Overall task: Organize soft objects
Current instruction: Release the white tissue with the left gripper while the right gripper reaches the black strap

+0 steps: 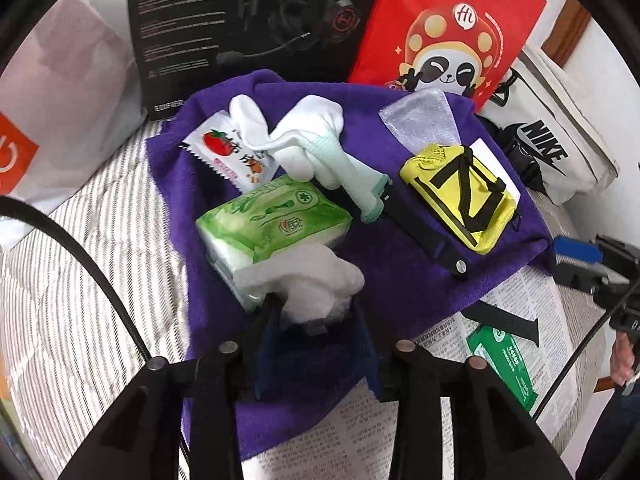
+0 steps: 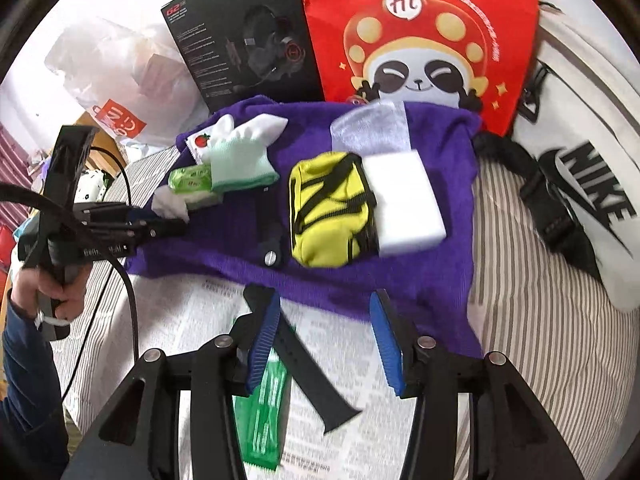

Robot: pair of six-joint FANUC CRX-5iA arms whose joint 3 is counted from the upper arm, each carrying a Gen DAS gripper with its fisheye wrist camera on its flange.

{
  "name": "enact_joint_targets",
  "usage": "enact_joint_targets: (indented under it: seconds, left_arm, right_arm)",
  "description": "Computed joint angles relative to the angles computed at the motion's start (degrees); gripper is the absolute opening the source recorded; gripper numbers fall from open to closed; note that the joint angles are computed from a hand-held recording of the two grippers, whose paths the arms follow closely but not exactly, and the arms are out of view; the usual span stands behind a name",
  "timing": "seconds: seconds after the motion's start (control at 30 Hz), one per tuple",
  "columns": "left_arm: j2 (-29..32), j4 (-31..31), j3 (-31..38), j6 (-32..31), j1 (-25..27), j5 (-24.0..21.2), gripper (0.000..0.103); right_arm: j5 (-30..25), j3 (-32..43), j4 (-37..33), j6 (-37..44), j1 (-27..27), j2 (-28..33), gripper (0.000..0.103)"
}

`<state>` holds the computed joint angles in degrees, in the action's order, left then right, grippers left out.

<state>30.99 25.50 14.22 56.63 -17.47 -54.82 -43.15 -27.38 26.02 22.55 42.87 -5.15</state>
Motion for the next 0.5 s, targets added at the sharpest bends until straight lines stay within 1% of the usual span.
enact_joint_targets:
  seconds: [0.03, 0.07, 0.13, 0.17, 0.2, 0.3, 0.37, 0.5]
  left_arm:
    - [-0.3, -0.2, -0.1, 0.5, 0.1, -0.1, 0.048]
    - [-0.7, -1.0, -0.3, 1.4, 0.2, 0.2, 0.049]
    - [-1.4, -1.3, -0.9, 1.7, 0.4, 0.5, 0.06]
    - [-2.0, -1.9, -1.3, 2.2, 0.4, 0.9, 0.063]
    - [-2.3, -1.0, -1.8, 1.4, 0.6, 0.5, 0.066]
    - [-4.3, -1.8, -3.7, 1.1, 0.4, 1.6, 0.067]
    - [-5.5, -3.0, -4.6, 2.1, 0.2, 2.2, 0.069]
    - [-7.9, -4.5, -6.9, 3.4, 0.5, 3.0, 0.069]
  right_arm:
    - [0.0, -0.4, 0.0, -0.4, 0.3, -0.4, 0.047]
    - [0.0, -0.9, -0.2, -0.7, 0.7, -0.8, 0.047]
    - [-0.4, -1.4, -0.4, -1.1, 1.4, -1.2, 0.047]
    - [-0.6, -1.6, -0.6, -1.2, 1.9, -1.3, 0.047]
    - [-0.7, -1.8, -0.7, -1.2, 2.2, -1.4, 0.047]
    - [-1.3, -2.1, -1.1, -0.9, 3.4, -1.0, 0.047]
    - [-1.3, -1.9, -2.4, 0.5, 3.7, -0.3, 0.047]
    - [-1.4, -1.2, -4.2, 3.4, 3.9, 1.8, 0.047]
